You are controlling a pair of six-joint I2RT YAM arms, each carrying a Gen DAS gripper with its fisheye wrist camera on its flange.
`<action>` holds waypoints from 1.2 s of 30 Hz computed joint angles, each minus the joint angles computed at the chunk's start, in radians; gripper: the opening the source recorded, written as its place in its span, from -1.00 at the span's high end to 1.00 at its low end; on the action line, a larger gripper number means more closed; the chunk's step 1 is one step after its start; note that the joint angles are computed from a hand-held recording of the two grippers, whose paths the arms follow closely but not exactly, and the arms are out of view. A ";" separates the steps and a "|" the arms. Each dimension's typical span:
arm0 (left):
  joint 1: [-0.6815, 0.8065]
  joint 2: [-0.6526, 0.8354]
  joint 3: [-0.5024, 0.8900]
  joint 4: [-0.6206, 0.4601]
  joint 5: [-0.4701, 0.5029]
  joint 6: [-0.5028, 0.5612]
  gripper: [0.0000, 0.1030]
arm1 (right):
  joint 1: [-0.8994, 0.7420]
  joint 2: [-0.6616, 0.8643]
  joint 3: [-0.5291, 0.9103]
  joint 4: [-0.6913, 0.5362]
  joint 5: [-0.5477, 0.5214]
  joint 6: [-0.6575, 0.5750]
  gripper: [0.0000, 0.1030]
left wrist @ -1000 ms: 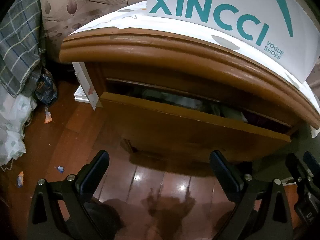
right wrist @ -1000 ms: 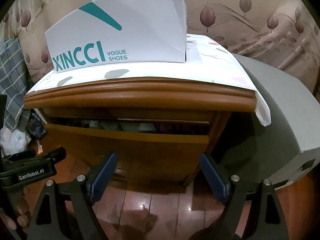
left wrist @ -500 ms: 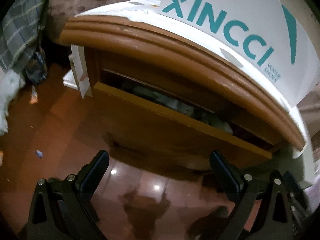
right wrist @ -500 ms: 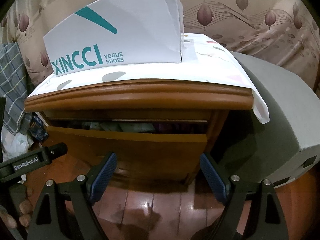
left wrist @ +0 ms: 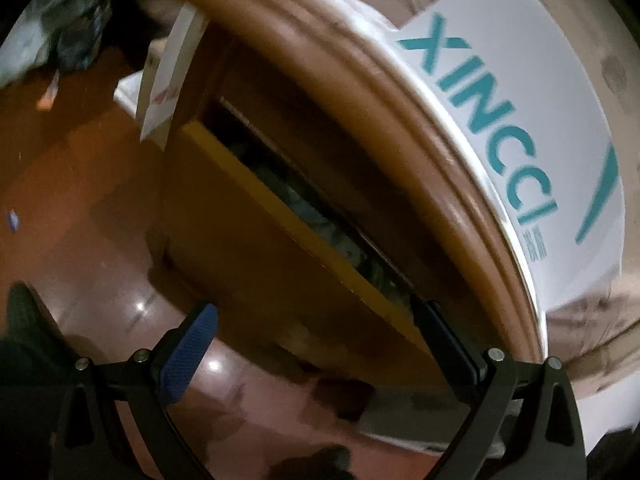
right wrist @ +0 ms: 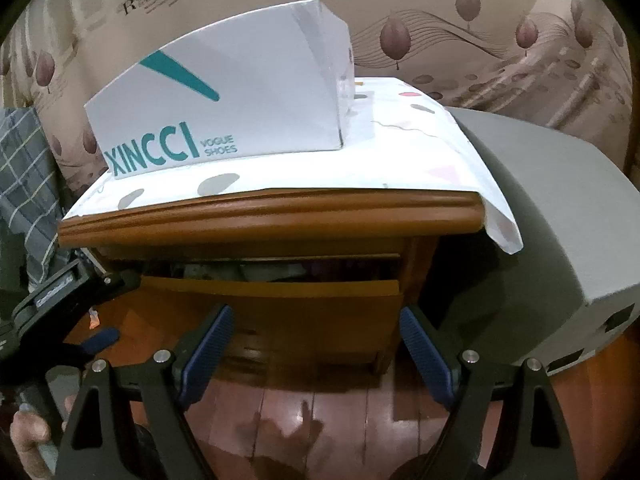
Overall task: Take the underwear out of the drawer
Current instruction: 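Hook the drawer front with the left gripper and pull it open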
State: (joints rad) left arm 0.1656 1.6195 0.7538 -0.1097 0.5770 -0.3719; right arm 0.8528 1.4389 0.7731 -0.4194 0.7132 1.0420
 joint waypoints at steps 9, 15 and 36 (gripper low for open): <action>0.008 0.178 0.055 0.090 0.035 -0.191 -0.94 | -0.010 -0.035 -0.024 0.016 -0.030 -0.005 -0.69; 0.003 0.248 0.077 0.127 0.042 -0.269 -1.00 | -0.007 -0.037 -0.020 0.017 -0.034 -0.012 -0.69; -0.002 0.270 -0.027 0.328 0.023 -0.418 -1.00 | -0.019 -0.041 -0.032 0.046 -0.065 -0.015 -0.69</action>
State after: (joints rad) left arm 0.1632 1.8897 0.7263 0.2184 0.5998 -0.7896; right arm 0.8335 1.3974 0.7412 -0.3729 0.6477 1.0273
